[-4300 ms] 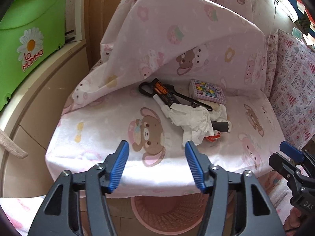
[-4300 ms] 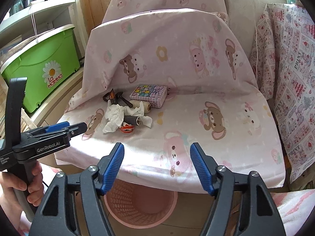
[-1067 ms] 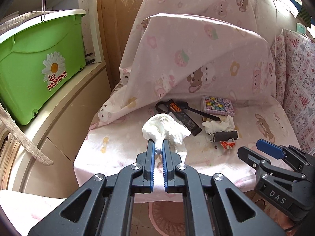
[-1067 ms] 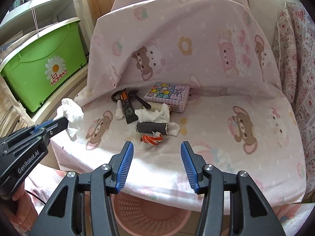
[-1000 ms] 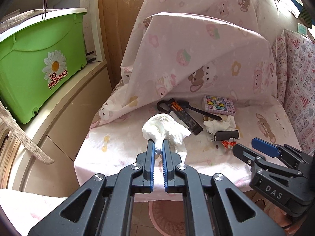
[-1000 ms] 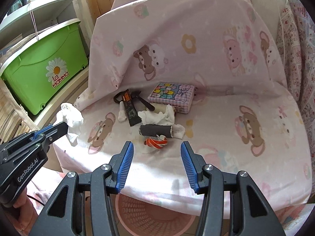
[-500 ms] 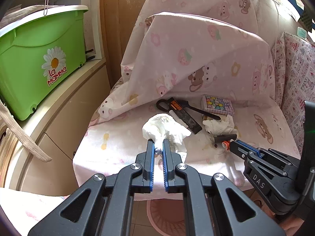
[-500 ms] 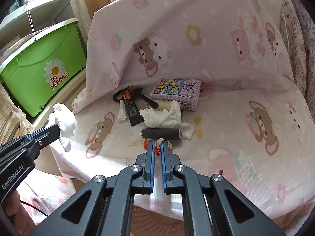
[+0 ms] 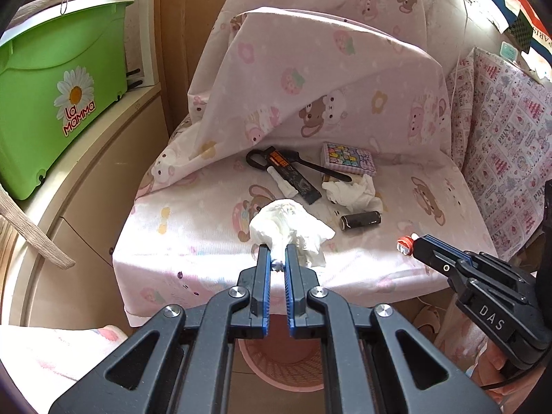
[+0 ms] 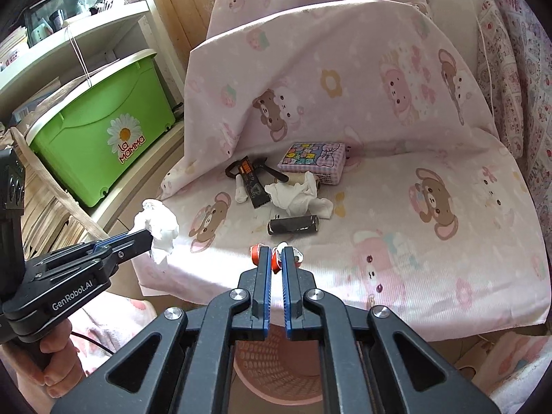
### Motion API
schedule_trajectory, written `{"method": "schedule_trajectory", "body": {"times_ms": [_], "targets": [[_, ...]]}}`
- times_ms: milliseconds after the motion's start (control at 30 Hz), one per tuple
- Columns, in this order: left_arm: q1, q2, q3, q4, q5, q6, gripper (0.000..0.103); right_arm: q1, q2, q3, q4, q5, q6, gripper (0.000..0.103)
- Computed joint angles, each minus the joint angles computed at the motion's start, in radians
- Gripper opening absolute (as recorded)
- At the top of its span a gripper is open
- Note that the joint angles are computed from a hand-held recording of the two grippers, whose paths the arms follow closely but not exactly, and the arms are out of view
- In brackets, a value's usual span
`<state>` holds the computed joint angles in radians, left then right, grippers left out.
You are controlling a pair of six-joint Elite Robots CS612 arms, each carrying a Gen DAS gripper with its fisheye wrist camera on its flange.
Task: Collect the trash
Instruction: 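Carry the tissue and red cap down over the pink wastebasket with both tools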
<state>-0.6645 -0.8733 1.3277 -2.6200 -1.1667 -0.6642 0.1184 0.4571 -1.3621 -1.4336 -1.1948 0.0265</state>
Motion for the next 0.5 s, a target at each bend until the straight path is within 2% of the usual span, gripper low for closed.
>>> {"method": "schedule_trajectory", "body": {"times_ms": [100,233,500], "targets": [[0.002,-0.002,0.001,0.021,-0.030,-0.016,0.008,0.000,0.001,-0.015,0.040,0.017,-0.010,0.006],[0.009,0.004,-0.010,0.073,-0.091,-0.032,0.008,-0.005,0.012,-0.046,0.088,0.072,0.001,0.006],[0.012,0.019,-0.018,0.150,-0.205,-0.057,0.008,-0.004,0.037,-0.090,0.205,0.063,0.000,0.006]]}}
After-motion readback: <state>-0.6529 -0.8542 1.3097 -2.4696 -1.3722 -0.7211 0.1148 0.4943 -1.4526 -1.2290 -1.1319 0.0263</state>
